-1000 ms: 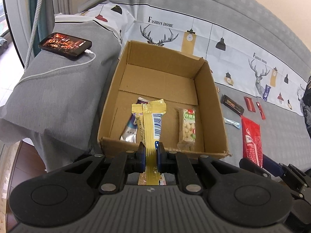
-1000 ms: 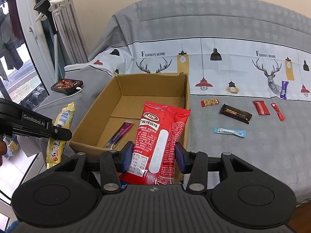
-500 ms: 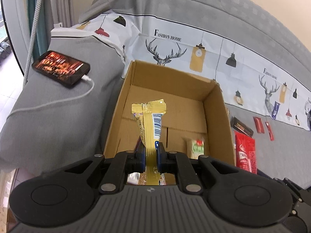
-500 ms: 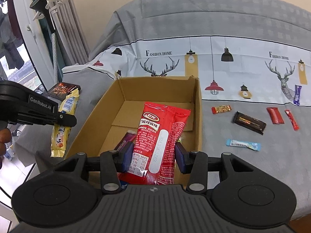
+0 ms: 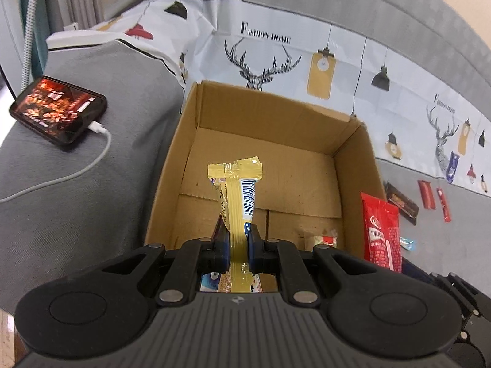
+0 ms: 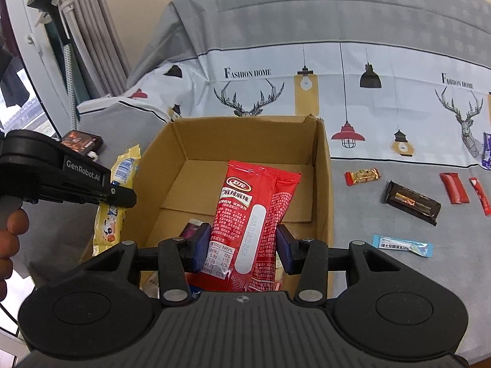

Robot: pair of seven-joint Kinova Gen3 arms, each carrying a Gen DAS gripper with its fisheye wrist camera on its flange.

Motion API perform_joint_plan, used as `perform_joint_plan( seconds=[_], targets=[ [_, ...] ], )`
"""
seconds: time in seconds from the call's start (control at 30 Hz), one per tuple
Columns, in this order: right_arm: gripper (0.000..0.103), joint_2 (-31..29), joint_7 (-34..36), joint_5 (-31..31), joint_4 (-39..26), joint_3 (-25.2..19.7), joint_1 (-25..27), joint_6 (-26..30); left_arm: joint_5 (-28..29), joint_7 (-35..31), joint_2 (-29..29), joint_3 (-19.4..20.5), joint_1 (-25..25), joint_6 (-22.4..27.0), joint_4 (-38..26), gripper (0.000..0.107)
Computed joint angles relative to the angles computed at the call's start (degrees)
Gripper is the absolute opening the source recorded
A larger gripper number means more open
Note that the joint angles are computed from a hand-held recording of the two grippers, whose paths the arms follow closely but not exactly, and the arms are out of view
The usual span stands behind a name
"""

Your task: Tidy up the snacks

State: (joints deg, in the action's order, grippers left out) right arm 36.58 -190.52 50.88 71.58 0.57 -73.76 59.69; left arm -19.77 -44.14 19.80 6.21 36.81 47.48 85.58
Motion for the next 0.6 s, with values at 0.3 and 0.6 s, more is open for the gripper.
perform_joint_plan(
  seconds=[0.3, 0.6],
  targets=[
    [0.048, 1.64, 2.63, -2.29, -0.18, 0.45, 3.07, -3.34, 2.19, -3.93, 5.46, -0.43, -1.14, 0.64, -4.03, 0.012],
    [0.048, 3.02, 5.25, -5.03, -0.89, 1.34, 4.74, -5.69, 4.34, -6.99, 9.15, -1.37, -1.39, 1.68, -6.45, 0.012]
  ],
)
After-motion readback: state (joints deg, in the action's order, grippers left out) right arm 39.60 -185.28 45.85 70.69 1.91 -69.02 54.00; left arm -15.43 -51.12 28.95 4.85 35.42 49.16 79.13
